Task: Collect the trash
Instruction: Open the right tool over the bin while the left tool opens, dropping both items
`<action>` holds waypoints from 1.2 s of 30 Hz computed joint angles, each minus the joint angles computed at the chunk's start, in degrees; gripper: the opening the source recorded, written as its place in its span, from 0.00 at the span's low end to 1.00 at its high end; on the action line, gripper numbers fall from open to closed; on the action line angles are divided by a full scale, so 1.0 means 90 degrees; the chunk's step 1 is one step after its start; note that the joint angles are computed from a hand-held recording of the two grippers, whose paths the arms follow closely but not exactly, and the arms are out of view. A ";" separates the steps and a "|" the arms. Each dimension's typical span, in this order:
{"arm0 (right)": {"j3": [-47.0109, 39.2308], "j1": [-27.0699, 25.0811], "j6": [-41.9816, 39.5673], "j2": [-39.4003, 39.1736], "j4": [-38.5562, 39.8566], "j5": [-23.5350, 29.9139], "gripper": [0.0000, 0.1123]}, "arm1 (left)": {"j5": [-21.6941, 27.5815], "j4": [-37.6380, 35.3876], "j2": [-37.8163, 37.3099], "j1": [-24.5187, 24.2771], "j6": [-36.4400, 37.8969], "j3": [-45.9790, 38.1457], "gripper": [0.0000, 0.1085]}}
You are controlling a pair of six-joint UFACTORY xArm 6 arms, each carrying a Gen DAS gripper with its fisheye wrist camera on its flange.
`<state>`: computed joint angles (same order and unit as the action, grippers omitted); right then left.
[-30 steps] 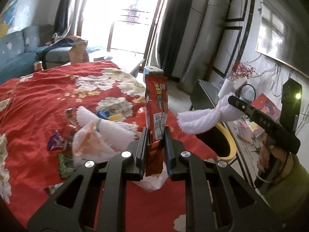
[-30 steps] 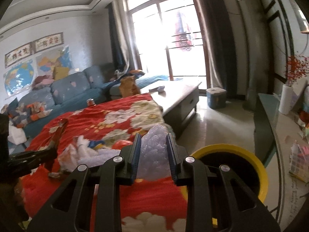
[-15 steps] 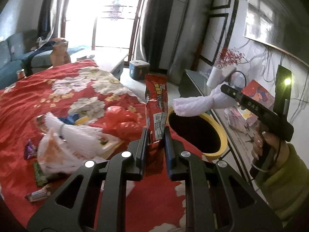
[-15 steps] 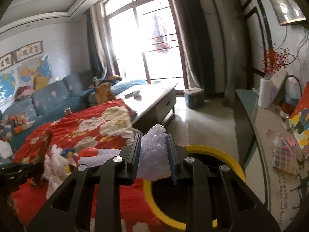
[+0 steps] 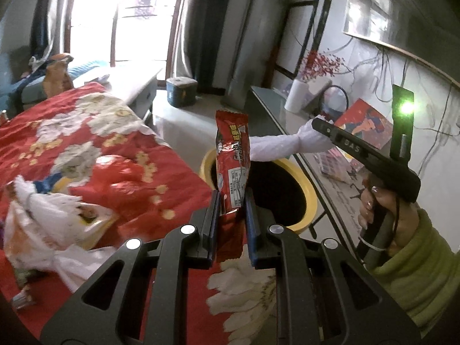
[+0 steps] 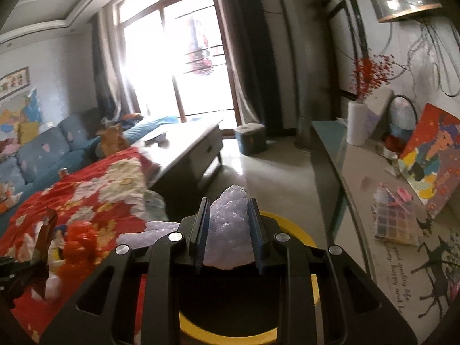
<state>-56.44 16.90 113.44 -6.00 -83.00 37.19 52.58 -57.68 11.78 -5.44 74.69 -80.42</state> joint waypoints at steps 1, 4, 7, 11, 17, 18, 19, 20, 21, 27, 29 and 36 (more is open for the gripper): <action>0.0043 -0.0038 0.0013 -0.0016 0.0028 0.0024 0.23 | 0.0021 0.0070 0.0036 -0.0060 -0.0060 -0.0033 0.10; 0.0172 -0.0128 0.0042 -0.0057 0.0103 0.0128 0.23 | -0.0026 0.0209 0.0122 -0.0243 -0.0229 -0.0086 0.10; 0.0268 -0.0178 0.0038 -0.0066 0.0173 0.0230 0.23 | 0.0026 0.0341 0.0279 -0.0357 -0.0469 -0.0249 0.10; 0.0374 -0.0243 0.0010 -0.0028 0.0263 0.0338 0.23 | -0.0096 0.0507 0.0452 -0.0596 -0.0674 -0.0370 0.10; 0.0493 -0.0393 -0.0010 0.0065 0.0391 0.0286 0.26 | -0.0258 0.0661 0.0679 -0.0920 -0.0916 -0.0509 0.11; 0.0519 -0.0427 0.0021 0.0070 0.0397 0.0240 0.26 | -0.0264 0.0694 0.0740 -0.0956 -0.0989 -0.0559 0.11; 0.0538 -0.0462 0.0055 0.0076 0.0414 0.0186 0.27 | -0.0265 0.0735 0.0790 -0.0983 -0.1056 -0.0608 0.11; 0.0544 -0.0483 0.0091 0.0086 0.0417 0.0147 0.28 | -0.0324 0.0767 0.0856 -0.1021 -0.1121 -0.0656 0.11; 0.0576 -0.0530 0.0153 0.0079 0.0393 0.0062 0.30 | -0.0384 0.0777 0.0932 -0.1056 -0.1177 -0.0715 0.13; 0.0675 -0.0728 0.0423 0.0047 0.0304 -0.0374 0.48 | -0.0367 0.0691 0.1137 -0.1063 -0.1375 -0.0948 0.47; 0.0685 -0.0700 0.0488 0.0021 0.0260 -0.0327 0.52 | -0.0415 0.0583 0.1074 -0.1035 -0.1318 -0.0885 0.56; 0.0581 -0.0480 0.0597 -0.0033 0.0096 -0.0140 0.59 | -0.0521 -0.0075 0.0761 -0.0815 -0.1001 -0.0552 0.85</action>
<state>-51.21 12.58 118.80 -6.30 -82.14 35.93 47.89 -58.36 18.62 -12.78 65.68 -85.39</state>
